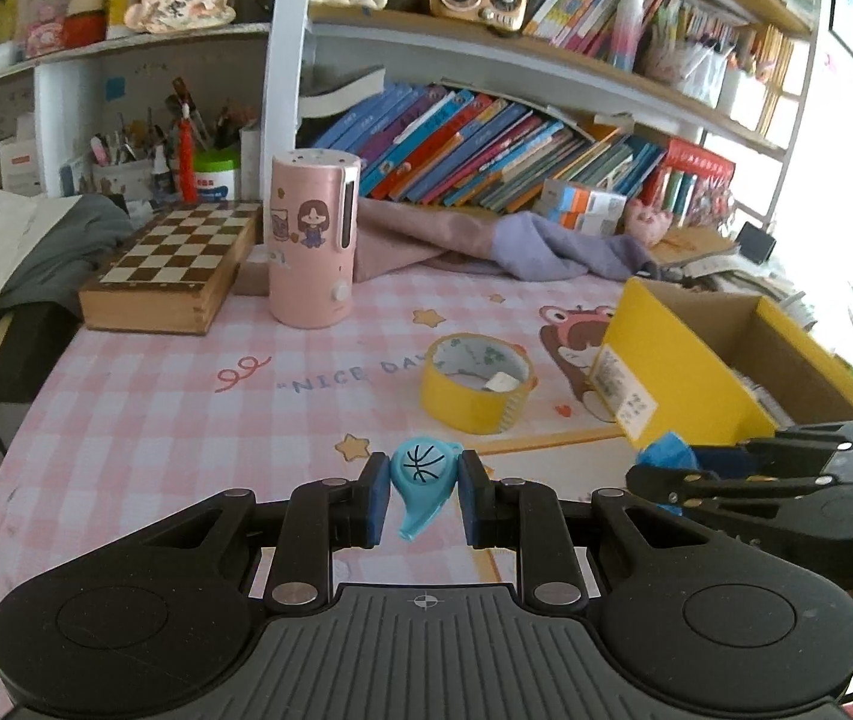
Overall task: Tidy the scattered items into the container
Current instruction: 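Lift and carry the eraser and blue cloth with both tools toward the yellow box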
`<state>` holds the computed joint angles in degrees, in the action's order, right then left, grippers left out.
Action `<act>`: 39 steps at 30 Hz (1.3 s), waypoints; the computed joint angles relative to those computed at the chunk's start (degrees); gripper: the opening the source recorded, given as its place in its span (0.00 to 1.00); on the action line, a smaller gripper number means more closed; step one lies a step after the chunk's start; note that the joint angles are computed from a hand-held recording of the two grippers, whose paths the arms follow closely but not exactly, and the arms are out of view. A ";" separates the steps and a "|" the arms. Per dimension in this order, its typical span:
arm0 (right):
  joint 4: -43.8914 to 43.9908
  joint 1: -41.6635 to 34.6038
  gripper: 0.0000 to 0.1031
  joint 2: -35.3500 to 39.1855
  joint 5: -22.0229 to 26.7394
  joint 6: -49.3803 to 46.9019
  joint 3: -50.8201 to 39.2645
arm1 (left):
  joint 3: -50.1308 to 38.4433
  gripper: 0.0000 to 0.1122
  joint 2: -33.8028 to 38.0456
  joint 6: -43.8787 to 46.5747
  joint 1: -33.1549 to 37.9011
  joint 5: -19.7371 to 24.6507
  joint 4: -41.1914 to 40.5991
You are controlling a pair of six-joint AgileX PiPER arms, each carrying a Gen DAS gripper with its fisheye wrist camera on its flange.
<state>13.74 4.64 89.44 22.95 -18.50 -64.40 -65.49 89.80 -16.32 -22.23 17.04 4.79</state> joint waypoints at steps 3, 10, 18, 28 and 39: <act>0.48 0.98 0.25 -3.99 -1.48 -0.99 3.81 | 3.41 0.20 -3.58 -2.50 -1.02 -0.46 1.71; -1.31 2.56 0.25 -12.56 -1.59 0.07 10.56 | 9.91 0.20 -11.52 -9.75 -3.60 -0.49 8.35; -6.71 4.12 0.25 -19.18 -0.41 7.54 15.84 | 15.11 0.20 -17.60 -16.74 -6.21 0.42 13.56; -10.18 3.12 0.25 -28.80 3.69 10.68 21.45 | 19.03 0.20 -22.58 -25.90 -11.84 1.65 20.68; -8.84 -1.32 0.25 -37.10 8.80 9.23 26.44 | 19.41 0.20 -22.73 -28.84 -18.15 2.42 22.82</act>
<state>4.90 3.32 52.33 31.75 -9.27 -37.95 -46.08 67.07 -45.16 -40.37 19.47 27.61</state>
